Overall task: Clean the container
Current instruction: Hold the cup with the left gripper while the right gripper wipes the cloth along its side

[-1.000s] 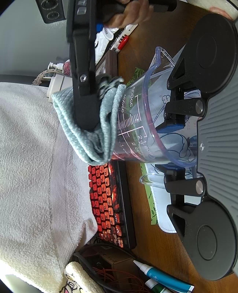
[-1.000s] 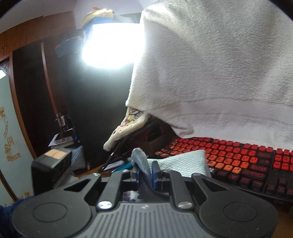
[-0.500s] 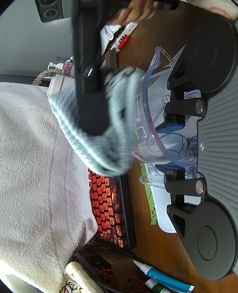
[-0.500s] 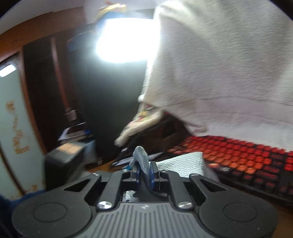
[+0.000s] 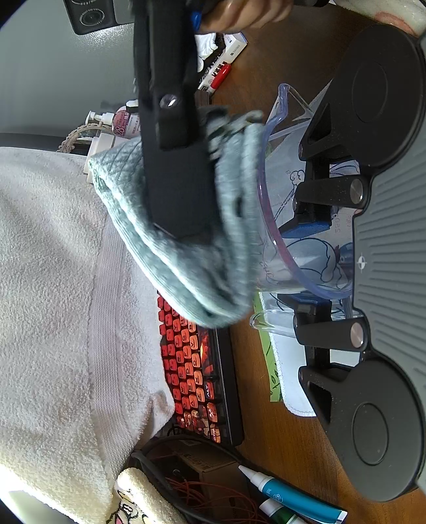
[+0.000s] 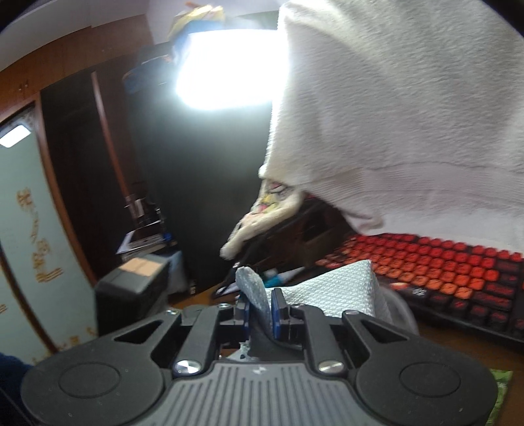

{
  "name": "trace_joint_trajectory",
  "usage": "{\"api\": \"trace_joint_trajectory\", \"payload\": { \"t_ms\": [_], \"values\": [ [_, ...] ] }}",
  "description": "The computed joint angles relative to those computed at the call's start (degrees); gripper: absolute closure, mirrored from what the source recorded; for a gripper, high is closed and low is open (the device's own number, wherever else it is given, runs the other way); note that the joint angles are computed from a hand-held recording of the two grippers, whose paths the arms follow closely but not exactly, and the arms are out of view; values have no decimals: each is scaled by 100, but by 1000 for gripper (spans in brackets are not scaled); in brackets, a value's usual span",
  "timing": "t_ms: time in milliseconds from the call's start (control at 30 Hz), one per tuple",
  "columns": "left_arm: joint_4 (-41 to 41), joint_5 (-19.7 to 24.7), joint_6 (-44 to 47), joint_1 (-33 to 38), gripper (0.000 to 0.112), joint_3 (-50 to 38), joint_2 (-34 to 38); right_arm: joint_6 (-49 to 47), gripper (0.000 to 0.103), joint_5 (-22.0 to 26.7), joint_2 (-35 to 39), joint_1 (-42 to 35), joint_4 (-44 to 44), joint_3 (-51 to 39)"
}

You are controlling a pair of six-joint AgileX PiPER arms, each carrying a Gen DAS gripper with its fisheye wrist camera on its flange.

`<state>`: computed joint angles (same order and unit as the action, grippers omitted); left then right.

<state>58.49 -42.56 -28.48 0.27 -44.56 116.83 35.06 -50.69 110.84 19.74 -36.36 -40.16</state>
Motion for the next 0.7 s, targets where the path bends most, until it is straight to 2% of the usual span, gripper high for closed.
{"api": "trace_joint_trajectory", "payload": {
  "t_ms": [167, 367, 467, 500, 567, 700],
  "values": [
    [-34, 0, 42, -8, 78, 19, -8, -282, 95, 89, -10, 69, 298, -9],
    [-8, 5, 20, 2, 78, -2, -3, -815, 94, 24, 78, 16, 865, -1],
    [24, 6, -13, 13, 78, -14, -3, -1278, 83, -45, 34, 99, 1038, 96],
    [33, 5, -20, 18, 78, -15, -4, -1507, 74, -66, -1, 146, 1091, 149],
    [59, 8, -43, 27, 78, -26, -4, -1992, 63, -155, -52, 249, 1292, 269],
    [65, 13, -52, 26, 78, -24, -14, -2730, 59, -229, -118, 356, 1776, 472]
  ]
}}
